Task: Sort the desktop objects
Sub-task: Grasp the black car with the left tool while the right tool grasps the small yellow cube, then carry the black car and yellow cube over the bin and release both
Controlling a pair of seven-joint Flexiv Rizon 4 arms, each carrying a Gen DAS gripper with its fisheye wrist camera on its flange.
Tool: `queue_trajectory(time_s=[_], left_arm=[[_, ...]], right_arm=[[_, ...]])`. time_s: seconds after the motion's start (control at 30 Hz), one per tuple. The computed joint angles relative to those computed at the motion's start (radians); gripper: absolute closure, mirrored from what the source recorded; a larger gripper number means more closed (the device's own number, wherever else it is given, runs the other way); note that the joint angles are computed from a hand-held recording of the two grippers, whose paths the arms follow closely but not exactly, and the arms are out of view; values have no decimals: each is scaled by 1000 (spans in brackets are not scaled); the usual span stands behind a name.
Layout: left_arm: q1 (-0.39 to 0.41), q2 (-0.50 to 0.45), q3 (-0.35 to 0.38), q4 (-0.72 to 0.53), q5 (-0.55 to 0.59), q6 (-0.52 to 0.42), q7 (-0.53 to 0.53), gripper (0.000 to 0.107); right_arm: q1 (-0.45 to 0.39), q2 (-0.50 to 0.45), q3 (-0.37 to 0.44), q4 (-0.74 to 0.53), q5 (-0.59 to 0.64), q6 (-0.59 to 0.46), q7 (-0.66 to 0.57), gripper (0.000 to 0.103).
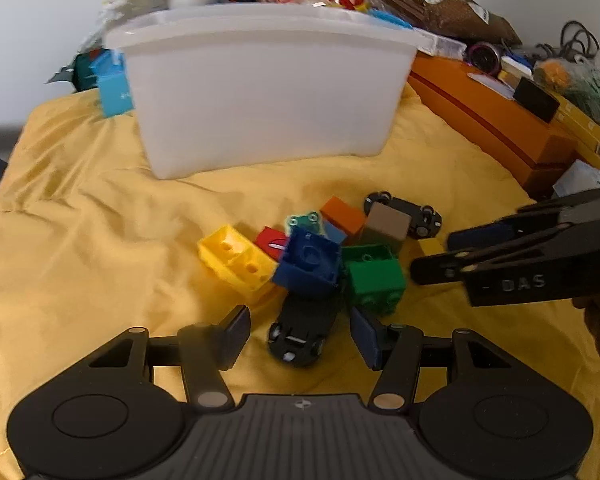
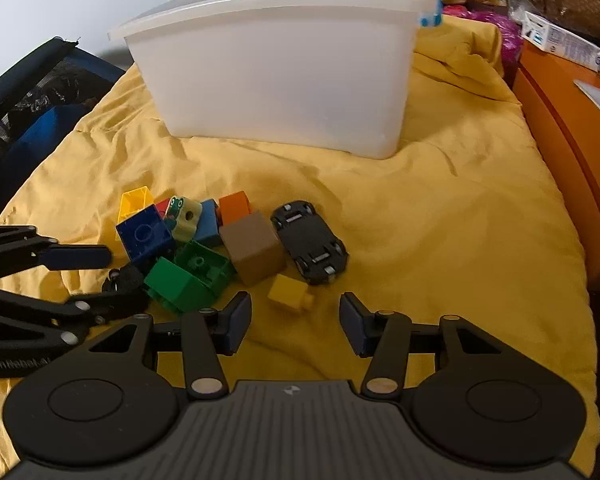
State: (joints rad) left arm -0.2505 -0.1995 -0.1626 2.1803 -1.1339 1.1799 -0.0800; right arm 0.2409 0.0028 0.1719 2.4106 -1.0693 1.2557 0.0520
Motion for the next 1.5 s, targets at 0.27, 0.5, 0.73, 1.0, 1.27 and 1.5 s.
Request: queue_trajectory(time_s=[0.27,0.5,0.73,1.0,1.27,1.5], left_arm=[[-5,-3,-10,9,-6,12,15,73],[-5,24,3,20,-39,-18,41,74],[8,88,45,29,-71,-106,44,74],[6,103,64,-7,-76,-84,-10,74],[18,95,61,-86,-90,-70,-80,73],[34,59,52,-184,-44,-66,-155,73]], right_arm=[[12,-21,-8,-19,25,-5,-17,74],[-3,19,0,6,-16,5,19,74],[-24,77,21,21,-51,30,67,74],[-50,107,32,-13,-121,45,122,74],[-74,124,25,-64,-153,62,121,74],[-96,136,23,-104,-132,49,74,74]])
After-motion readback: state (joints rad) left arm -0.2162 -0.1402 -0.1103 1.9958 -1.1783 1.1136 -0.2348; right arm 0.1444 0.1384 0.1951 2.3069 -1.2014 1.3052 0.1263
